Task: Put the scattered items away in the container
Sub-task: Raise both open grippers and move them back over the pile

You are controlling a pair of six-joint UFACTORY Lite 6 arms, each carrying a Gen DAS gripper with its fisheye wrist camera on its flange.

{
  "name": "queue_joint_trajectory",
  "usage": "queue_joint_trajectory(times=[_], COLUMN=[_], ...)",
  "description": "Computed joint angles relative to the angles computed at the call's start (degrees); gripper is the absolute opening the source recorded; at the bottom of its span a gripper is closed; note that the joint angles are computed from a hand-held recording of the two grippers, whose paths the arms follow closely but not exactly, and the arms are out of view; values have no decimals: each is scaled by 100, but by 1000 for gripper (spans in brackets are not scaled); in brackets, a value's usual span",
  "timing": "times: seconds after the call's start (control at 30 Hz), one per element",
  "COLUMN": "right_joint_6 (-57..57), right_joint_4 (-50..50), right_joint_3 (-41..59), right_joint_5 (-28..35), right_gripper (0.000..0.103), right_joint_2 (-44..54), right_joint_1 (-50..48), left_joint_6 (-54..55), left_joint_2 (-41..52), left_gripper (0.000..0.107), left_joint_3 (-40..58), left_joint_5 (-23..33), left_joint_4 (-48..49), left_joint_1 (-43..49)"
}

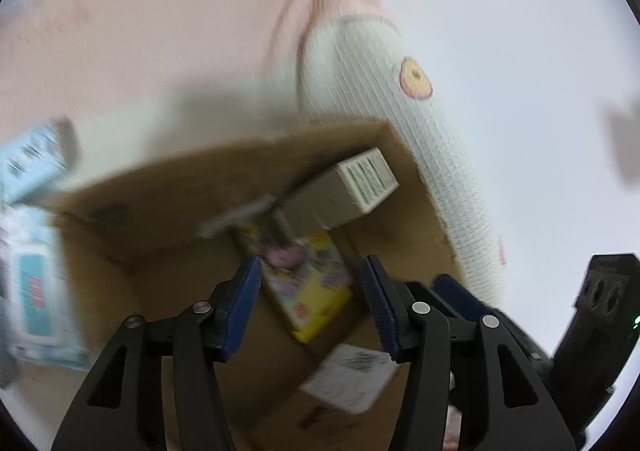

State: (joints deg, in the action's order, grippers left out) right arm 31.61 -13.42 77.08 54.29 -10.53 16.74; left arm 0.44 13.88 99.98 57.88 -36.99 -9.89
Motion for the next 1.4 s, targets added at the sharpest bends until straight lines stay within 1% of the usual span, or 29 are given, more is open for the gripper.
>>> queue_joint_trajectory(times=[0.07, 0.17, 0.27, 0.33, 0.4, 0.43, 0.5, 0.57, 0.67, 0.73, 0.83, 1.0, 1.07, 1.17, 1.27, 1.33, 1.4], right_joint_6=[365, 866, 1589, 2070, 2466, 2585, 2588, 2872, 3224, 3231, 3116, 2445, 2317, 2208, 2295, 2390, 2382], right_joint_4=[-182, -499, -1179, -1654, -2006, -2125, -2117, -2245, -2595, -2731, -2648, -1840, -1568, -1321, -1118, -813, -337], right_joint_3=[-120, -215, -137, -43, -2, 29, 129, 262, 642, 891, 1313, 1776, 1890, 1859, 1630, 1167, 575], right_joint_5=[41, 189, 576, 916, 1176, 1293, 1405, 1637, 2110, 2217, 1946, 886, 628, 166, -475, -1262, -2338], right_gripper=[56, 57, 57, 59, 64, 67, 68, 68, 69, 69, 72, 72, 72, 72, 72, 72, 72], right_joint_2=[-127, -201, -169, -105, -79, -66, 0, 123, 512, 799, 1326, 2277, 2634, 3003, 3174, 3068, 2929], right_joint_1=[331, 835, 1552, 2058, 2494, 2733, 3010, 3277, 3777, 4065, 4332, 4342, 4330, 4326, 4267, 4131, 3908], left_joint_6=[587, 731, 1556, 1971, 2333, 2382, 2655, 2894, 3358, 3773, 4304, 5067, 5349, 5626, 5848, 5923, 5963], left_joint_2=[-492, -999, -1233, -1578, -2032, -2203, -2751, -2997, -3098, -3173, -3278, -3155, -3007, -2697, -2398, -2208, -2096], left_gripper=[58, 60, 60, 62, 64, 64, 65, 65, 65, 65, 65, 65, 65, 65, 65, 65, 65], left_joint_3=[-508, -931, -1088, -1283, -1629, -1786, -2281, -2539, -2709, -2819, -3020, -3303, -3399, -3452, -3531, -3585, -3662], left_joint_5=[-27, -70, 414, 599, 526, 379, 58, -12, 307, 583, 804, 918, 941, 959, 903, 870, 880], left_joint_4=[-300, -137, -714, -672, -431, -282, 85, 213, 24, -238, -425, -335, -274, -155, -32, 53, 86], left_joint_1=[251, 531, 1069, 1379, 1614, 1603, 1783, 2031, 2671, 3218, 3950, 5008, 5444, 5961, 6356, 6548, 6726])
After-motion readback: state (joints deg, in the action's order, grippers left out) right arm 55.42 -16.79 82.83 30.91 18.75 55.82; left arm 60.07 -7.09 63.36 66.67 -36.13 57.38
